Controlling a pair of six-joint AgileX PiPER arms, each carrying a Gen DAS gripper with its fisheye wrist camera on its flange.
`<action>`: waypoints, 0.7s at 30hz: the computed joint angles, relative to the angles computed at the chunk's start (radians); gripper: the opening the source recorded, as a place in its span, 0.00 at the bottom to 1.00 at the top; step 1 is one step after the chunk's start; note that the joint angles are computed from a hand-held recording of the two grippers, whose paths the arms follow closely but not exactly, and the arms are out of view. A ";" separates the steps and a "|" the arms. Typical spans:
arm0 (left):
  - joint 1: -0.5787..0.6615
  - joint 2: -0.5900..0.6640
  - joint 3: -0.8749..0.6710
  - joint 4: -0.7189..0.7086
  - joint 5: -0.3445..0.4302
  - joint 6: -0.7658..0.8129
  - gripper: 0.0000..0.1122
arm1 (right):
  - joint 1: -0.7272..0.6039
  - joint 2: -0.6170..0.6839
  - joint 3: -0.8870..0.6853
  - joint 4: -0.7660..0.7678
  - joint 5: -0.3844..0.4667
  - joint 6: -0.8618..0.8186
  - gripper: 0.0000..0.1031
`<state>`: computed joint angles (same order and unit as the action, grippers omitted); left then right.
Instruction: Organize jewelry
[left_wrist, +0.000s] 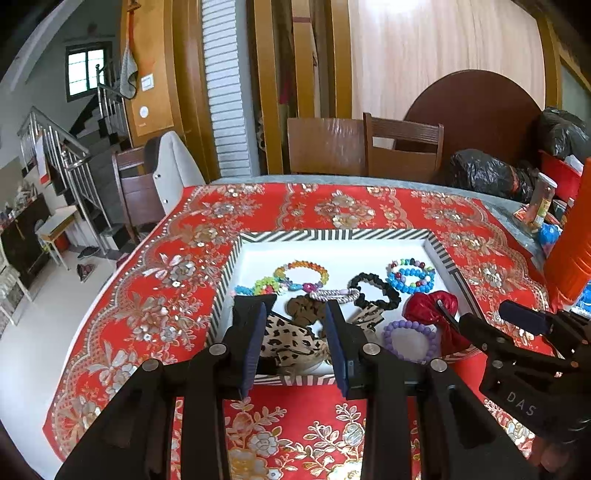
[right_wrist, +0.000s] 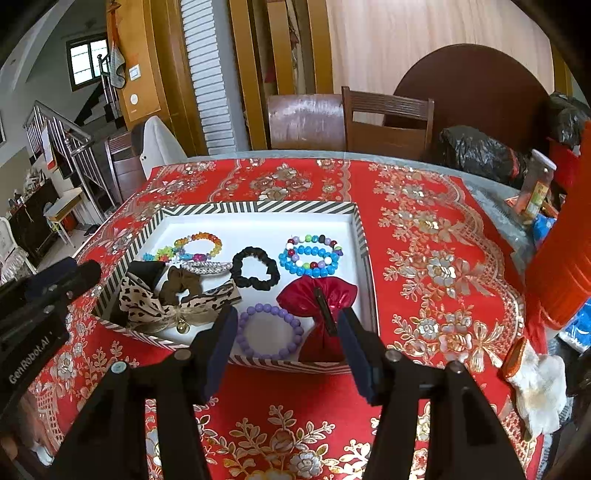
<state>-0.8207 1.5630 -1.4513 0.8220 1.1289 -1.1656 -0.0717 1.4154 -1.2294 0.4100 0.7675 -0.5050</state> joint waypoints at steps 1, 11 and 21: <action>-0.001 -0.004 0.001 0.003 0.002 -0.003 0.25 | 0.003 -0.006 0.003 -0.002 0.001 0.003 0.57; -0.019 -0.023 0.010 0.016 0.021 -0.020 0.25 | 0.026 -0.048 0.027 -0.025 -0.005 0.005 0.61; -0.026 -0.021 0.009 0.014 0.024 -0.019 0.25 | 0.012 -0.046 0.031 -0.011 0.008 -0.013 0.61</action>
